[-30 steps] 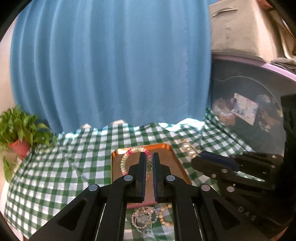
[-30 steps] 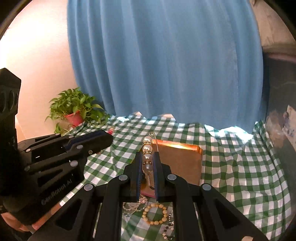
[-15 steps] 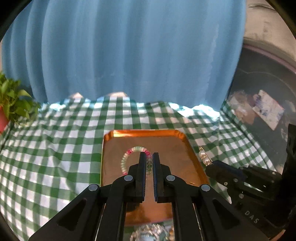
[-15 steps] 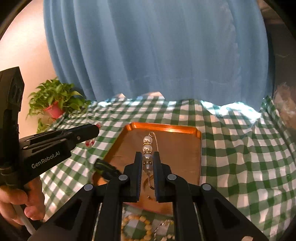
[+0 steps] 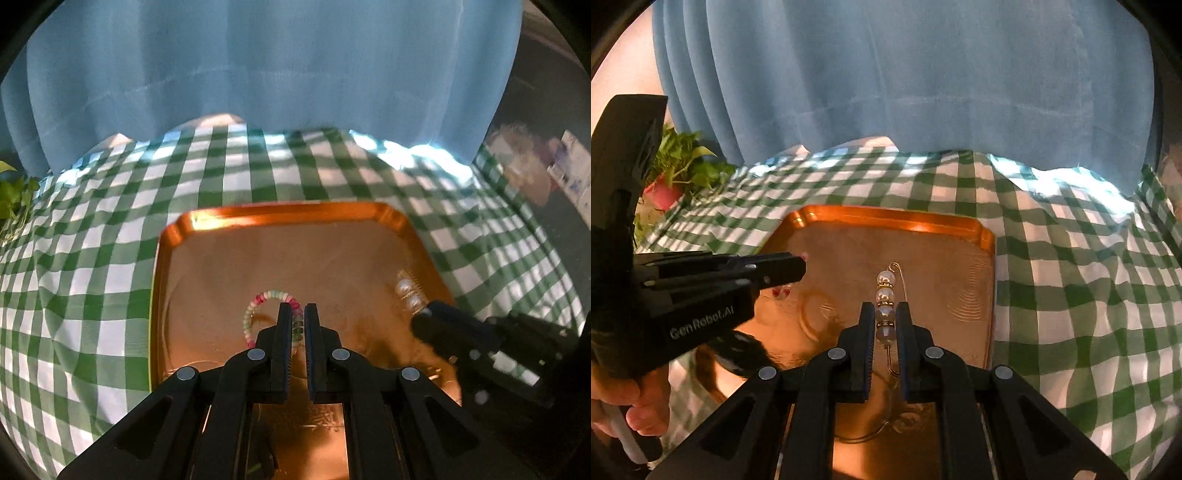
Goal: Organize jewelry
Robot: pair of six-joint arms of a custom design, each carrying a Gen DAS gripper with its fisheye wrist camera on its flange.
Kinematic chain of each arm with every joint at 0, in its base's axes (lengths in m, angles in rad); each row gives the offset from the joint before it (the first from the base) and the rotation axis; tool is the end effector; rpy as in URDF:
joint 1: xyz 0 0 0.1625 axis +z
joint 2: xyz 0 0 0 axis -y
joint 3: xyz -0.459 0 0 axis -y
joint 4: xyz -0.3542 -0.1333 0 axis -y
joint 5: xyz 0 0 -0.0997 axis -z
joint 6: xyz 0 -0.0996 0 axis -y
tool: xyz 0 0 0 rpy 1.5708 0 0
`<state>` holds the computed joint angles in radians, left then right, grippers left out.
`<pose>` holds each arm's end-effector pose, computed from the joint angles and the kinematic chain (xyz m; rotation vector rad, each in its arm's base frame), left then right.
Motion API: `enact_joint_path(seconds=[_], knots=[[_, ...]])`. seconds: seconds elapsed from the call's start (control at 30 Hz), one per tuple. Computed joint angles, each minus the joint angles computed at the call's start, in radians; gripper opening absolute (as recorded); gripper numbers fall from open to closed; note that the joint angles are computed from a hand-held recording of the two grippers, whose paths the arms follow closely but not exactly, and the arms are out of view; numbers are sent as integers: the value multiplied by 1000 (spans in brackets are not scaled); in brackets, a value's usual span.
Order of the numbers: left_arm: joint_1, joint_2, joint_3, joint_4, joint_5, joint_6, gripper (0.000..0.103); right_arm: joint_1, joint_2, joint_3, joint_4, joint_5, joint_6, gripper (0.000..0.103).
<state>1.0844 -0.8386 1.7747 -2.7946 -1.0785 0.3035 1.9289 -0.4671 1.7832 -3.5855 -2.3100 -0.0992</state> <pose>-0.1385 -0.6478 0.1628 0.9286 2.4777 -0.4421 0.2803 -0.5600 0.0342 0.2080 -2.3450 0.9586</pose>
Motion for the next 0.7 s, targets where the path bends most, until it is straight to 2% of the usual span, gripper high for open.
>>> enact_joint_path(seconds=[0.13,0.2,0.23,0.27,0.3,0.33,0.37,0.4,0.47,0.5,0.6,0.7], knots=[[-1,14,2,-11,39,-14,6,-21,10,-10,18,-19,-3,10],[-19,7,35,-68,61,19,7,-27,10,-7,6,-13,-7,10],[-26,2,44,-81,71,22,11,-24,14,-10,-2,-25,-13,10],[-35,-7,54,-82,80,16,29,-21,16,-10,-13,-35,-19,16],[-43,-15,58,-68,92,6,45,-21,9,-4,2,-21,-11,37],[-59,-31,78,-70,116,-6,78,-21,0,4,20,4,-1,56],[-77,-53,115,-114,120,17,91,-15,0,10,9,11,-7,88],[-97,-72,163,-200,126,76,91,6,11,16,-44,-13,-41,97],[-133,-85,235,-357,177,167,96,33,23,23,-105,-49,-67,97],[-150,-100,263,-379,197,181,98,41,15,33,-97,-47,-48,97],[-172,-151,291,-322,204,123,101,60,-9,64,-69,-32,41,97],[-196,-225,329,-263,187,52,101,101,-24,82,-45,-62,95,97]])
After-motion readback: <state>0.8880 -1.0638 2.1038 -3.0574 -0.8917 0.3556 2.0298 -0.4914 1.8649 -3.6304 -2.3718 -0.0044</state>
